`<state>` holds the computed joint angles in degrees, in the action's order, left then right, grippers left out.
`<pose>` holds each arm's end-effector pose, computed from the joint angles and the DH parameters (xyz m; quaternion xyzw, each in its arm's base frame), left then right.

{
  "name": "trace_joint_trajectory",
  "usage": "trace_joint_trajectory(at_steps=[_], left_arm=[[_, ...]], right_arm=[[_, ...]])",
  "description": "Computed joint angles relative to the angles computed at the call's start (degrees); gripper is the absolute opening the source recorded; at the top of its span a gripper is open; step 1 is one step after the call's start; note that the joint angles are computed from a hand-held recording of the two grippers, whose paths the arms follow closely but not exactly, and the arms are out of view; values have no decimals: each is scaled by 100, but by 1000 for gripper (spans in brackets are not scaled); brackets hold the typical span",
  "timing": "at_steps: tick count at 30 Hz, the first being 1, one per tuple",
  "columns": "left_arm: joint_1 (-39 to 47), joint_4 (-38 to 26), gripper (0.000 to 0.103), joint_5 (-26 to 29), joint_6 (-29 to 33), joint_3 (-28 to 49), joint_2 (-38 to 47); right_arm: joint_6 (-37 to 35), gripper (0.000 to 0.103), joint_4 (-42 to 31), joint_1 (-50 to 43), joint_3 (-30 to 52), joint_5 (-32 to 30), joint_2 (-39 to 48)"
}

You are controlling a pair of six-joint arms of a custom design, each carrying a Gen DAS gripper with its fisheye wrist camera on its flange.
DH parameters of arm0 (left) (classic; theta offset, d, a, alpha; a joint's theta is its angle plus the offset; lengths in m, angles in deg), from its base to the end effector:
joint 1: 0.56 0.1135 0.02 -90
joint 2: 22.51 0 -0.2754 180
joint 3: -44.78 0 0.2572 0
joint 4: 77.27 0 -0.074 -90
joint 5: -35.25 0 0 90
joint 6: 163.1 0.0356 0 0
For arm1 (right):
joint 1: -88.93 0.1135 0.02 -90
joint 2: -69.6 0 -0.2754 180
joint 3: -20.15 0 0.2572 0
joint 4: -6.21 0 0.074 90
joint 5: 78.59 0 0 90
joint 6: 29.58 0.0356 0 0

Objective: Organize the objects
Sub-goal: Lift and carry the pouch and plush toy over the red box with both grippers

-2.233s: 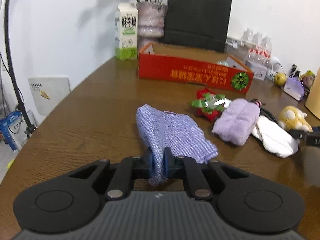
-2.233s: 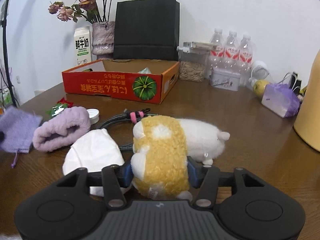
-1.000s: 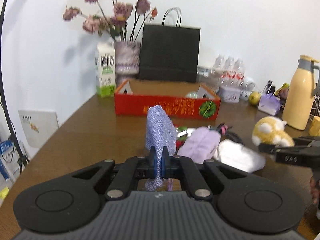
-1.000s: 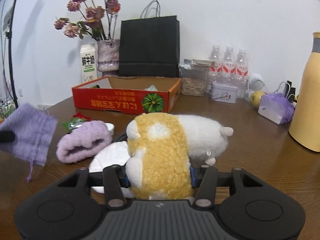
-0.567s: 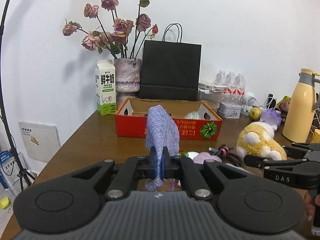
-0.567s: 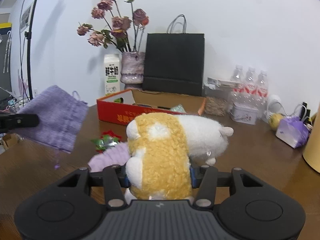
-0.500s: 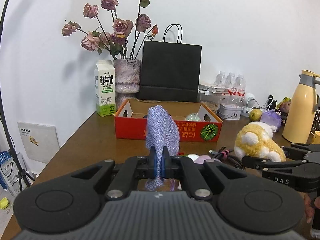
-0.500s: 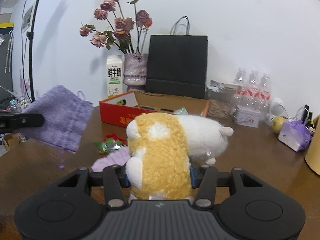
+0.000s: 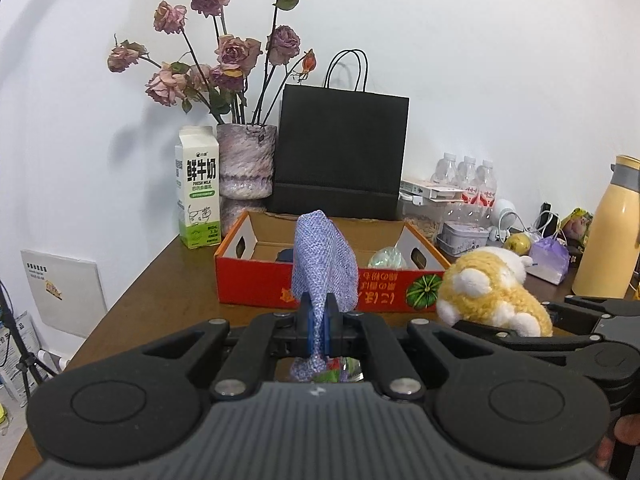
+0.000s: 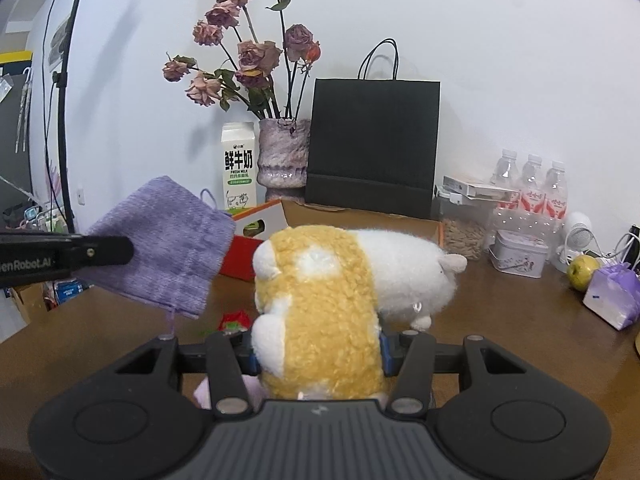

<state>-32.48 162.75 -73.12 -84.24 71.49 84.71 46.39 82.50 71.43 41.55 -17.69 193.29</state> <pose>0.2138 -0.1200 0.0851 0.0568 0.8142 -0.0845 0.5716 0.2079 -0.0474 0.0453 -0.1082 0.8245 0.0657 0.5515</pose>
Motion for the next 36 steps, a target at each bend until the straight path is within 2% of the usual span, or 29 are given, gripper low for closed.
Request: trace_joint_trajectory(at_steps=[14,26,36], left_arm=[[466,-924,5,417,148,1234,191],[815,-1788,5,708,-33,2447,618],[1006,-2263,5,841,22,3483,1142]], right_arm=[[357,49,-1444,709,1056,523,-709],[675,49,-2253,1030,2204,831,-494],[730,49,-2939,1152,3104,915,-252]])
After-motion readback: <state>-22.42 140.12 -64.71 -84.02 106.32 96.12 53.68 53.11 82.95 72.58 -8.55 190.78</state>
